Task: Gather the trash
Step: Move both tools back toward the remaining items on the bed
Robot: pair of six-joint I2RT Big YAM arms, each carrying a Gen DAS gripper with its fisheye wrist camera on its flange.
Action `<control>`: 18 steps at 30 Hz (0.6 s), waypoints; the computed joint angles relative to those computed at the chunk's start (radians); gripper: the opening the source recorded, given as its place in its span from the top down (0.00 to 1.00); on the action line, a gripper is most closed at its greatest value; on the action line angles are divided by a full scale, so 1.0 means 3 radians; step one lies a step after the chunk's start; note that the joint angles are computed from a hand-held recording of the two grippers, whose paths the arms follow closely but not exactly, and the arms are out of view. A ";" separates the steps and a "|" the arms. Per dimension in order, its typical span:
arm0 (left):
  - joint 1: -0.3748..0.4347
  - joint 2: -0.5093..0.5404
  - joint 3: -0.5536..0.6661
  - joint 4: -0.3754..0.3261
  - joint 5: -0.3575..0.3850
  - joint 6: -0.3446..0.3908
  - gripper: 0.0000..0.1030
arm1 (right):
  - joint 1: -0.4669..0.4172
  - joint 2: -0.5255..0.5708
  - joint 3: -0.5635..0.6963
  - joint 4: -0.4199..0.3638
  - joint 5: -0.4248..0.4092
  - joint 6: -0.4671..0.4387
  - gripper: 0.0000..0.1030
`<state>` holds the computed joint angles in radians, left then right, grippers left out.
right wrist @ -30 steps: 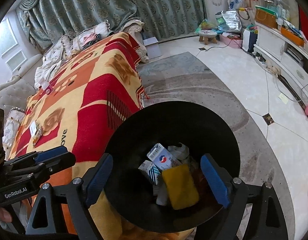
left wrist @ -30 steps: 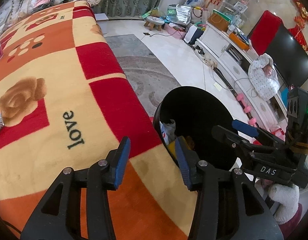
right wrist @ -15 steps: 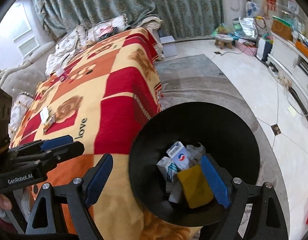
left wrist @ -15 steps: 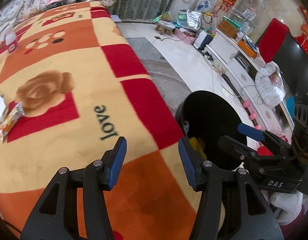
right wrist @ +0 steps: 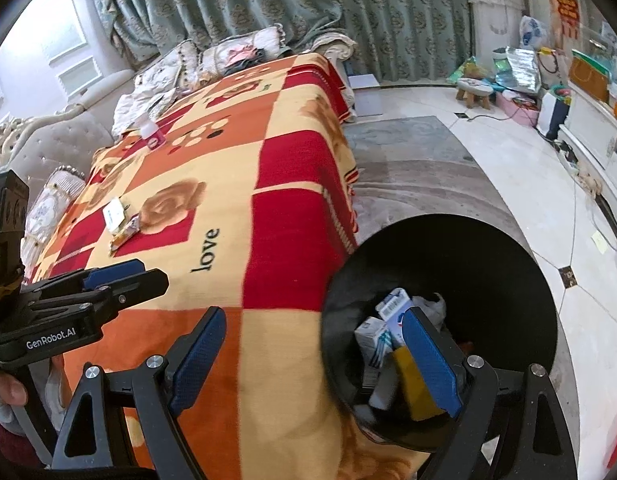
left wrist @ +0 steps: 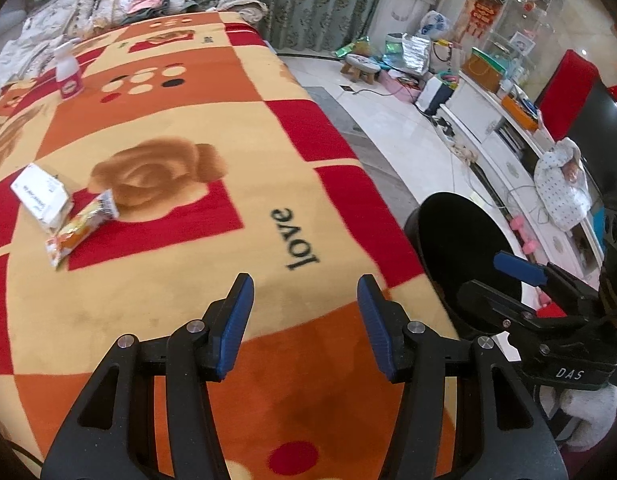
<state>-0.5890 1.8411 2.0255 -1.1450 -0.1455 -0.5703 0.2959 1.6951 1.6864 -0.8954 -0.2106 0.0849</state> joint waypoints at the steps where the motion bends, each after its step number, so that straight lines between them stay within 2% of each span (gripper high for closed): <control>1: 0.0009 -0.0030 -0.0042 0.0011 -0.0022 -0.0002 0.49 | 0.0021 0.0007 0.0012 -0.0004 0.0005 -0.0010 0.15; 18: 0.0132 -0.0362 -0.0500 0.0093 -0.0244 -0.0039 0.49 | 0.0294 0.0156 0.0191 -0.0050 0.0058 -0.0014 0.15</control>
<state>-0.5494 1.7325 1.8755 -1.1171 -0.2188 -0.5819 0.3841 1.7417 1.7438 -0.9103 -0.1932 0.0808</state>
